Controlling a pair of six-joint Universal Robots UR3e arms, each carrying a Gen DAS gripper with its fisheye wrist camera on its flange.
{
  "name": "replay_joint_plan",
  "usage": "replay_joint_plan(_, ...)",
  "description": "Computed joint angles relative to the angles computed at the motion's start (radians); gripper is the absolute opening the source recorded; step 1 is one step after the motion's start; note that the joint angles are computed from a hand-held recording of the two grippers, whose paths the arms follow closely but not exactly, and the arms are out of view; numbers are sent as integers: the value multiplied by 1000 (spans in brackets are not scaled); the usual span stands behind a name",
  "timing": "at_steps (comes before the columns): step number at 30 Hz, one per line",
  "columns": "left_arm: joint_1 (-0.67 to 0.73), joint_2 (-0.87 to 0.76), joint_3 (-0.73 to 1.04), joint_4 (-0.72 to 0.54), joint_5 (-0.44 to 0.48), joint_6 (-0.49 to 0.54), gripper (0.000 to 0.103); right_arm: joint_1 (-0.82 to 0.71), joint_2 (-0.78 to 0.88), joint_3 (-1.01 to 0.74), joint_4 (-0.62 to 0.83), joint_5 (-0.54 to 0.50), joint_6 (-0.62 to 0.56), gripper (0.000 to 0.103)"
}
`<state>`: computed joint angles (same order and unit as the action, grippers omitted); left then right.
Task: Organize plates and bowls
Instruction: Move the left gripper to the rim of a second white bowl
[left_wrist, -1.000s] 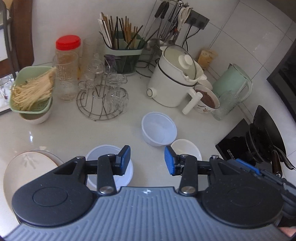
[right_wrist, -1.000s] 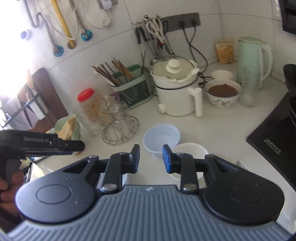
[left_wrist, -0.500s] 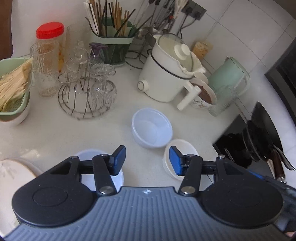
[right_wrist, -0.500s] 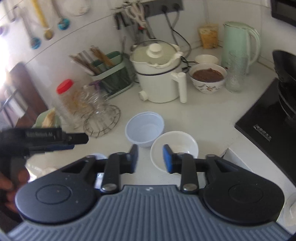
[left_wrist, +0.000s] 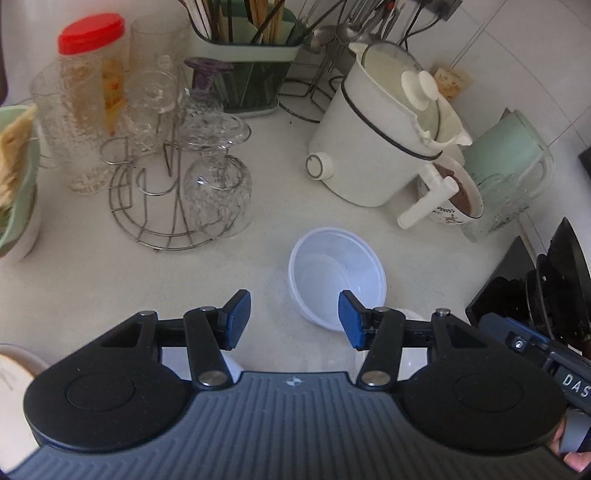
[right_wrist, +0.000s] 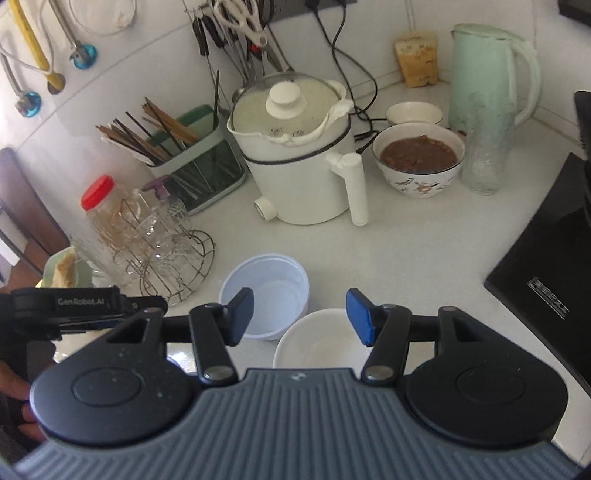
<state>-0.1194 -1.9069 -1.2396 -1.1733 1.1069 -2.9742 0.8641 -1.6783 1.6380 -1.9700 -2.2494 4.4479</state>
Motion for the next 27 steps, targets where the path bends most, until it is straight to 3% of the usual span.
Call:
replay_joint_plan(8, -72, -201, 219, -38, 33, -60, 58, -160, -32, 145, -200, 119, -158, 58)
replay_joint_plan(19, -119, -469, 575, -169, 73, -26, 58, -298, 75, 234, -410, 229, -265, 56)
replay_joint_plan(23, -132, -559, 694, -234, 97, 27, 58, -330, 146, 235, -445, 249, -282, 40)
replay_joint_plan(27, -132, -596, 742, -274, 93, 63, 58, -364, 185, 261, -523, 309, -297, 36)
